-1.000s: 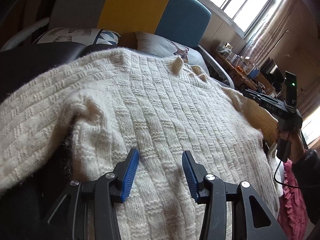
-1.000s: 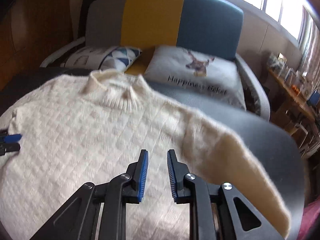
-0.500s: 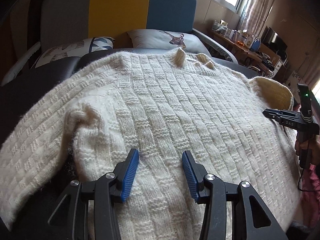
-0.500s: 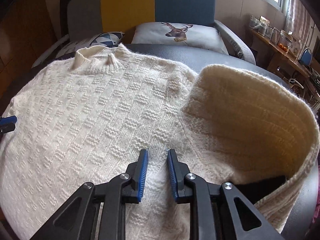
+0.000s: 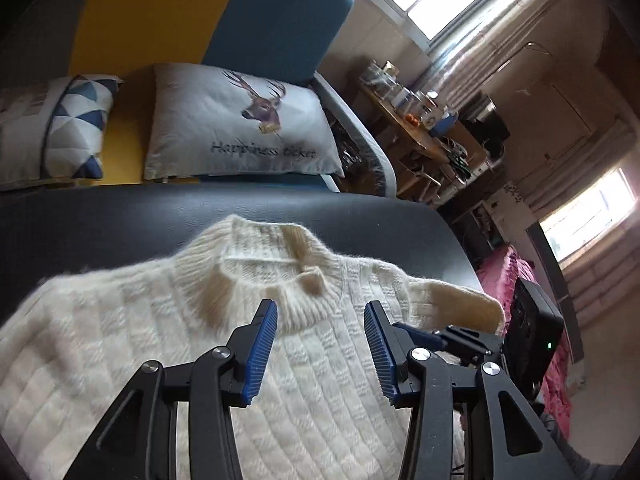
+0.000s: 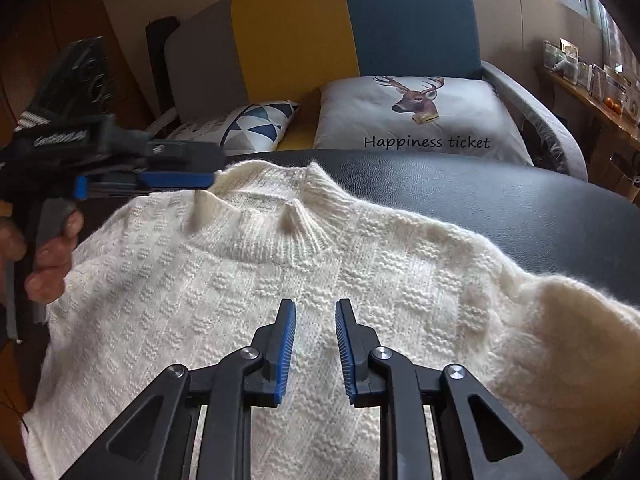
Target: Fold clothes
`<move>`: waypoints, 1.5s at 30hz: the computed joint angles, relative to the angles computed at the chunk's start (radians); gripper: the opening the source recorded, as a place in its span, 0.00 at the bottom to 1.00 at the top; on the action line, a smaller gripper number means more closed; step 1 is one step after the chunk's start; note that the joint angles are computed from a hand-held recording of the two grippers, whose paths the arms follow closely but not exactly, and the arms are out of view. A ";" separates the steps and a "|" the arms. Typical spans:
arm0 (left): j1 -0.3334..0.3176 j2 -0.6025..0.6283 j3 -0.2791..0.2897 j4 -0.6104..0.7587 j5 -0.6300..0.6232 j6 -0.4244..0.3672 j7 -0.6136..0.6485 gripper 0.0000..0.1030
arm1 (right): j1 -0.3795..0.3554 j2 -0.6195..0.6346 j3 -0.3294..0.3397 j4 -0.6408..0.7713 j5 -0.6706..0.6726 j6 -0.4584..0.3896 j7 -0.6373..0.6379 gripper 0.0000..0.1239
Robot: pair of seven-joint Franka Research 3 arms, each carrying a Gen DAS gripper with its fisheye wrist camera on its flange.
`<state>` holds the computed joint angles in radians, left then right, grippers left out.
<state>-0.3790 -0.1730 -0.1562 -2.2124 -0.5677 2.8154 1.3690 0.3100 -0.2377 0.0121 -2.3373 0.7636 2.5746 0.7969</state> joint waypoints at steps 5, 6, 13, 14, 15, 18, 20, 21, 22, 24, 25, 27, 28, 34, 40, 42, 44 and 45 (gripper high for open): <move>0.039 0.209 -0.004 0.198 -0.084 -0.092 0.113 0.45 | 0.005 0.030 -0.042 0.008 0.161 -0.064 -0.099 0.17; 0.053 0.234 -0.016 0.222 -0.098 -0.103 0.128 0.45 | -0.002 0.036 -0.048 0.014 0.191 -0.088 -0.113 0.17; 0.155 0.317 -0.116 0.306 -0.201 -0.165 0.244 0.43 | -0.057 0.064 -0.051 0.039 0.310 -0.205 -0.150 0.17; 0.167 0.323 -0.130 0.316 -0.229 -0.176 0.277 0.34 | -0.062 0.065 -0.048 0.039 0.317 -0.210 -0.152 0.17; 0.167 0.329 -0.137 0.325 -0.214 -0.178 0.283 0.19 | -0.067 0.065 -0.045 0.039 0.323 -0.213 -0.154 0.17; 0.148 0.345 -0.149 0.352 -0.108 -0.123 0.251 0.03 | -0.073 0.060 -0.033 0.031 0.330 -0.199 -0.156 0.17; 0.137 0.363 -0.150 0.376 -0.039 -0.073 0.209 0.03 | -0.071 0.054 -0.025 0.024 0.325 -0.177 -0.155 0.17; 0.128 0.383 -0.138 0.395 0.022 -0.067 0.143 0.02 | -0.070 0.052 -0.022 0.021 0.321 -0.167 -0.154 0.17; 0.123 0.404 -0.128 0.414 0.084 -0.080 0.087 0.02 | -0.068 0.050 -0.019 0.019 0.316 -0.158 -0.153 0.17; 0.109 0.442 -0.108 0.449 0.211 -0.117 -0.004 0.02 | -0.064 0.046 -0.015 0.014 0.307 -0.139 -0.151 0.17; 0.100 0.457 -0.099 0.461 0.272 -0.139 -0.045 0.02 | -0.061 0.045 -0.014 0.011 0.302 -0.130 -0.150 0.17; 0.112 0.464 -0.114 0.448 0.304 -0.112 -0.070 0.03 | -0.058 0.047 -0.018 0.013 0.303 -0.131 -0.150 0.17; 0.122 0.464 -0.124 0.447 0.310 -0.109 -0.082 0.03 | -0.057 0.050 -0.020 0.016 0.305 -0.133 -0.150 0.17; 0.188 0.337 -0.187 0.309 0.199 0.005 -0.075 0.08 | -0.064 0.066 -0.032 0.030 0.337 -0.168 -0.150 0.17; 0.178 0.047 -0.174 -0.029 0.242 0.176 -0.208 0.24 | -0.046 0.050 -0.017 0.069 0.311 -0.181 -0.095 0.20; 0.199 -0.032 -0.189 -0.131 0.331 0.181 -0.309 0.24 | -0.033 0.095 -0.025 0.148 0.372 -0.280 -0.086 0.21; 0.232 -0.086 -0.212 -0.203 0.416 0.179 -0.403 0.24 | -0.028 0.162 -0.006 0.236 0.392 -0.329 -0.044 0.21; 0.214 -0.095 -0.192 -0.224 0.417 0.180 -0.408 0.24 | -0.028 0.201 0.004 0.283 0.398 -0.348 -0.013 0.21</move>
